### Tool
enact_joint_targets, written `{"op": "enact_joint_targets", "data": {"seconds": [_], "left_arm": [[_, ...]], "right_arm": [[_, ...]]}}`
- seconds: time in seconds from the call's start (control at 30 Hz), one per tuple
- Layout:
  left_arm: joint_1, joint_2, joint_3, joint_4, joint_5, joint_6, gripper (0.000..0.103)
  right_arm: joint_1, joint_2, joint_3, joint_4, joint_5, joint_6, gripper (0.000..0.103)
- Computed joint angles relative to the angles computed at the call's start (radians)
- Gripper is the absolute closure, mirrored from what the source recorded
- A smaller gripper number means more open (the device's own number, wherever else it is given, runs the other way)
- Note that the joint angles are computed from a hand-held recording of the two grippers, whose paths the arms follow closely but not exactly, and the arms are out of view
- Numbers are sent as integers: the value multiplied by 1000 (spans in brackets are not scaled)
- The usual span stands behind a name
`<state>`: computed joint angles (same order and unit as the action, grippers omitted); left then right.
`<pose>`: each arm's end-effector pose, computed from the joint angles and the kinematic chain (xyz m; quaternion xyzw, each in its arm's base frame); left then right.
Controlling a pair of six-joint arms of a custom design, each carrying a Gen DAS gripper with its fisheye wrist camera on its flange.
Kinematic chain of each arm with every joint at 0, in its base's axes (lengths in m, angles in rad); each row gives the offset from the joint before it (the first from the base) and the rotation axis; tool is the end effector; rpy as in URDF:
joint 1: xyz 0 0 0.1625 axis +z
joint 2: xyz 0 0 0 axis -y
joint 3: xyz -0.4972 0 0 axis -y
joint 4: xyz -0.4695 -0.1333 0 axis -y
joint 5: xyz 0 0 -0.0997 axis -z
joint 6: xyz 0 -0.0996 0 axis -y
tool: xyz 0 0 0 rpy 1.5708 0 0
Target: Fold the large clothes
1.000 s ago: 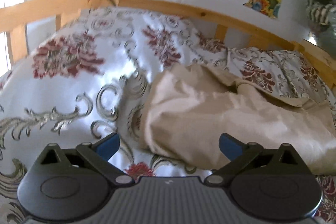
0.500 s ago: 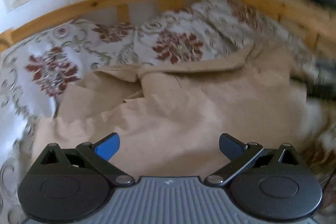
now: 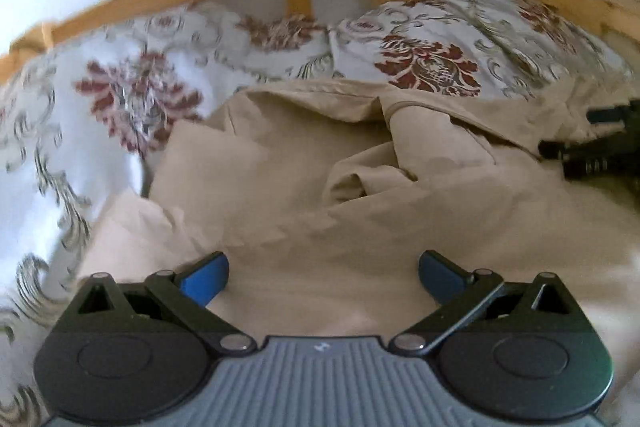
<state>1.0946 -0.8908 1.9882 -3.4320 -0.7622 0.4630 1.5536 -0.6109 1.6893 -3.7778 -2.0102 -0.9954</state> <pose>-0.1137 -0.6685 0.1505 0.2553 0.8271 -0.3450 0.3628 0.0780 -0.7548 0.0855 0.2846 -0.7827 0.3672 0.4142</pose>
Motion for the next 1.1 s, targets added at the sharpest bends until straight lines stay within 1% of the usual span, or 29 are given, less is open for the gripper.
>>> {"op": "enact_joint_targets", "data": {"seconds": [0.03,0.07,0.13,0.17,0.2,0.23,0.3,0.33,0.37,0.4,0.43,0.47,0.5,0.53,0.57,0.63,0.7,0.73,0.77,0.8,0.87,0.93,1.0,1.03,1.1], "left_arm": [[1,2,5,-21,-1,18,0],[2,-1,5,-18,0,10,0],[-8,-13,9,11,20,-39,1],[-19,-19,18,7,45,-60,1],[-30,-19,23,-6,68,-79,1],[-43,-24,36,-22,85,-106,1],[-73,-25,58,-62,125,-175,1],[-92,-18,63,-77,168,-225,1],[-111,-16,72,-88,191,-291,1],[-121,-20,85,-101,178,-340,1],[-130,-26,99,-110,152,-384,1],[-137,-31,113,-117,119,-424,1],[-143,-30,120,-119,96,-442,1],[-149,-25,124,-118,83,-444,1],[-156,-12,122,-115,94,-426,1],[-168,24,102,-100,149,-365,1],[-172,55,73,-33,226,-297,1],[-169,70,58,-15,253,-255,0],[-165,85,47,-25,265,-230,0],[-160,91,46,-40,262,-232,0],[-135,84,47,-43,224,-298,0],[-111,84,47,-68,190,-331,0],[-99,94,46,-135,173,-286,0],[-101,94,50,-145,173,-276,0],[-112,72,64,-115,184,-305,1]], "right_arm": [[-2,-8,2,21,4,24,1],[-2,-11,-1,34,5,36,1],[0,-24,20,12,23,33,1],[9,-34,36,-17,11,24,1],[20,-44,58,-70,0,10,1],[29,-65,94,-113,8,4,1],[38,-123,175,-125,30,41,1],[37,-160,222,-101,41,75,1],[35,-196,265,-62,41,105,1],[35,-215,296,-47,23,123,1],[35,-223,326,-70,-5,128,1],[37,-222,345,-106,-25,124,1],[35,-218,366,-157,-39,118,1],[33,-211,380,-209,-45,112,1],[32,-202,385,-245,-53,105,1],[26,-175,383,-321,-61,57,1],[7,-128,360,-405,-64,-21,1],[-9,-109,352,-432,-51,-42,1],[-29,-101,353,-444,-22,-37,1],[-44,-96,355,-455,0,-20,1],[-56,-91,352,-465,10,14,1],[-53,-68,336,-499,-2,-9,1],[-52,-64,335,-508,-5,-20,1],[-52,-65,336,-502,-4,-12,1],[-52,-70,339,-488,-3,6,1]]}}
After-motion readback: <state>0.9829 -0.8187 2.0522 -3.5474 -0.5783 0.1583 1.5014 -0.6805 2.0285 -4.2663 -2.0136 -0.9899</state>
